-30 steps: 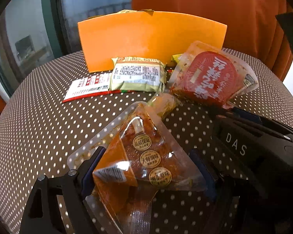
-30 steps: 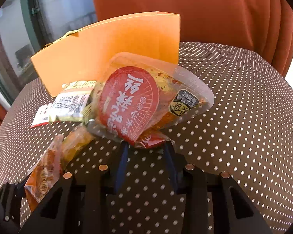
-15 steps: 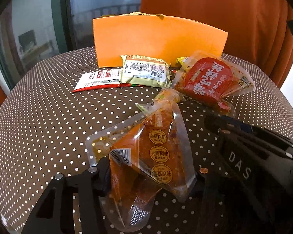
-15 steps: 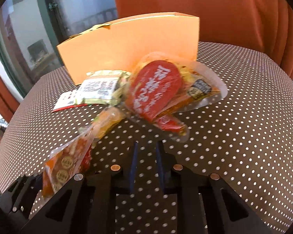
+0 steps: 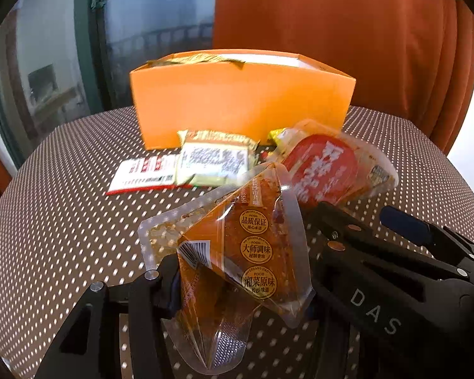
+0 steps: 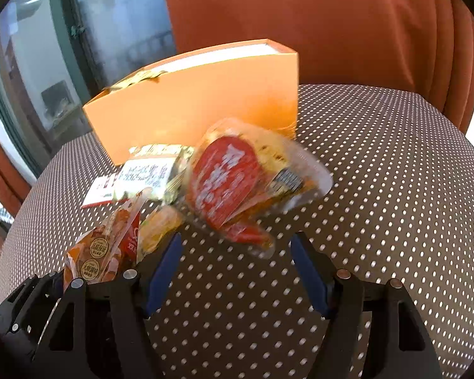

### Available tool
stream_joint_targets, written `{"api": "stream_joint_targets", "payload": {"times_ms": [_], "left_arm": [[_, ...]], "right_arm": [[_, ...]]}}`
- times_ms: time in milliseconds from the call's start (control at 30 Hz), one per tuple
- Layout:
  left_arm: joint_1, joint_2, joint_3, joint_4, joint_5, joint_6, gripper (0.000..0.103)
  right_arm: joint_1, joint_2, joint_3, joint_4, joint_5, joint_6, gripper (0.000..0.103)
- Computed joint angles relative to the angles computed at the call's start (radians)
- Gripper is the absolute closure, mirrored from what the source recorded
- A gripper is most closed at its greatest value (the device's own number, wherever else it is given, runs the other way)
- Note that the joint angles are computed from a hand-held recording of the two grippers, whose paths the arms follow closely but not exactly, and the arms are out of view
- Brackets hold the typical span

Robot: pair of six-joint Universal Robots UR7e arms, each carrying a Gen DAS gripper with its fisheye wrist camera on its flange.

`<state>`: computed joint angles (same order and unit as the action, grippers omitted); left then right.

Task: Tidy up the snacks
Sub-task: 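Grasp and lift the red bowl package with the right tool while the left grasps the orange packet, then carry the bowl package in the right tool while the left tool carries the orange packet toward the box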

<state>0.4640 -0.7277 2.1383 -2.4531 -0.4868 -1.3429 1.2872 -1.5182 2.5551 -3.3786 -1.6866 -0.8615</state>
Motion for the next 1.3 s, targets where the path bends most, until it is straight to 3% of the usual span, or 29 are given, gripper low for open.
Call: {"api": "stream_joint_targets", "payload": {"times_ms": [167,500,567,633,733,900,1300], "left_arm": [[0.047,0.026,-0.044,-0.065,0.022,0.102,0.047],[0.100,0.040,-0.070,-0.067,0.010,0.123,0.047],[0.095,0.042,-0.072,-0.057,0.008,0.115,0.047],[0.087,0.045,-0.075,-0.045,0.007,0.111,0.047],[0.081,0.047,-0.077,-0.042,0.004,0.114,0.047],[0.063,0.046,-0.058,-0.069,-0.009,0.122,0.047],[-0.003,0.022,-0.005,-0.063,-0.005,0.077,0.047]], "right_arm": [[0.009,0.045,-0.067,0.013,0.009,0.026,0.028],[0.008,0.129,-0.144,0.080,0.022,0.045,0.029],[0.008,0.136,-0.145,0.079,0.023,0.044,0.033],[0.005,0.126,-0.146,0.114,0.039,0.044,0.047],[0.015,0.132,-0.133,0.088,0.031,0.019,0.053],[0.007,0.105,-0.118,0.112,0.039,0.034,0.058],[-0.003,0.026,-0.030,0.041,0.047,0.024,0.062]]}}
